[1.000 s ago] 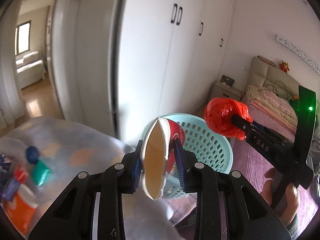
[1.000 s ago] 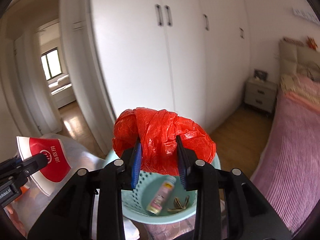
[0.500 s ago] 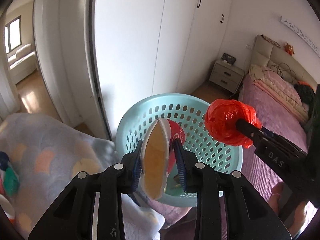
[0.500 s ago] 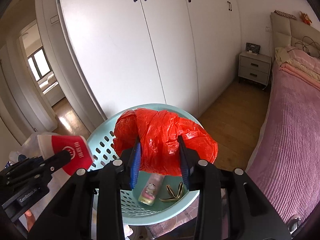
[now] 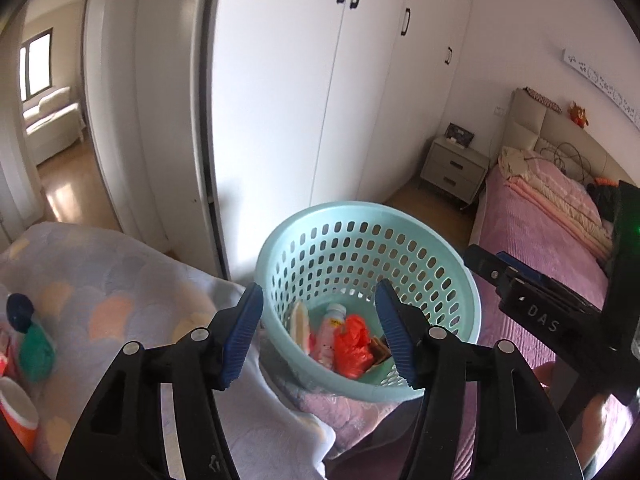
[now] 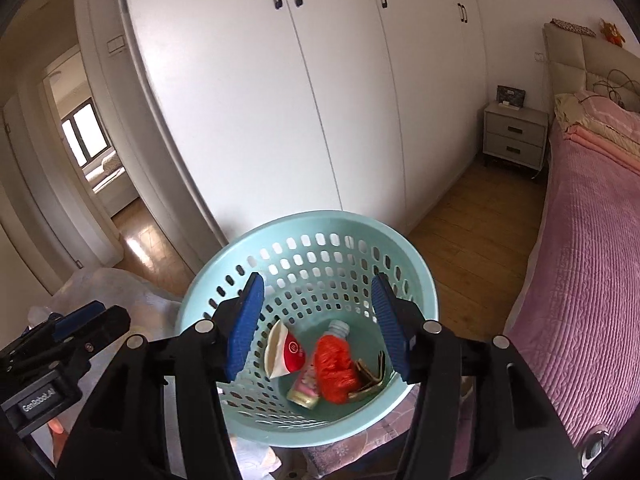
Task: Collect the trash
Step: 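Carry the cup and red bag over the basket and release both, then grasp a white milk carton with the left tool while the right tool grasps another carton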
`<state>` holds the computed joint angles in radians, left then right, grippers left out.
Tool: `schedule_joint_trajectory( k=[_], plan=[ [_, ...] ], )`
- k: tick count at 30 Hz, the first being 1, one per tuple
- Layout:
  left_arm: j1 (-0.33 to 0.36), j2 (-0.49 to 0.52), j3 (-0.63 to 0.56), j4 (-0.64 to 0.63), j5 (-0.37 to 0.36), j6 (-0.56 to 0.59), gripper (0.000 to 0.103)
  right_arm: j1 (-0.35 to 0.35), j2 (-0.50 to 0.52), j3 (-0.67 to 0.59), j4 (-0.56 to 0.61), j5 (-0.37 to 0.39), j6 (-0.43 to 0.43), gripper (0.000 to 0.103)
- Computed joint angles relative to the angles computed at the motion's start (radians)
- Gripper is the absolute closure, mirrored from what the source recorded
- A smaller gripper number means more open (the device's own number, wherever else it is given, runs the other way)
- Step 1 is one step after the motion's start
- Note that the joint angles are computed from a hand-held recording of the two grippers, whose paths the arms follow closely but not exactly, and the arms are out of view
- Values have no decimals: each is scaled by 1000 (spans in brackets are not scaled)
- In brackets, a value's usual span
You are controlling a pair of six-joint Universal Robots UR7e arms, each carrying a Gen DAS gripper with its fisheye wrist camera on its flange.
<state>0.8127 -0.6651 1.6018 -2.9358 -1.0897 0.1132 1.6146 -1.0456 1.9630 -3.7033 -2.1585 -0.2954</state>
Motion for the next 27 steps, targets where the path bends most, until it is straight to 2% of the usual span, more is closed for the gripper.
schedule_joint_trajectory(
  k=[5,7,11,16,23,25,27],
  plan=[
    [-11,-60,70,-60,15,-1,46,35,9,9,-12,-2,-15,51],
    [-32,-92,122,-134,72,29,46,48,12,14,-26,3,-28,51],
    [-63,-184,241,-289,161,84,38,97,35,3,-46,-2,-71,51],
    [-73,-309,359,-409,265,102,32,170,91,-22,-47,15,-106,46],
    [-43,-504,479,-490,459,107,24,258,183,-90,12,57,-118,40],
    [-14,-560,497,-475,510,125,24,282,214,-120,48,70,-118,40],
    [21,-614,509,-438,529,117,24,306,248,-151,86,83,-116,39]
  ],
)
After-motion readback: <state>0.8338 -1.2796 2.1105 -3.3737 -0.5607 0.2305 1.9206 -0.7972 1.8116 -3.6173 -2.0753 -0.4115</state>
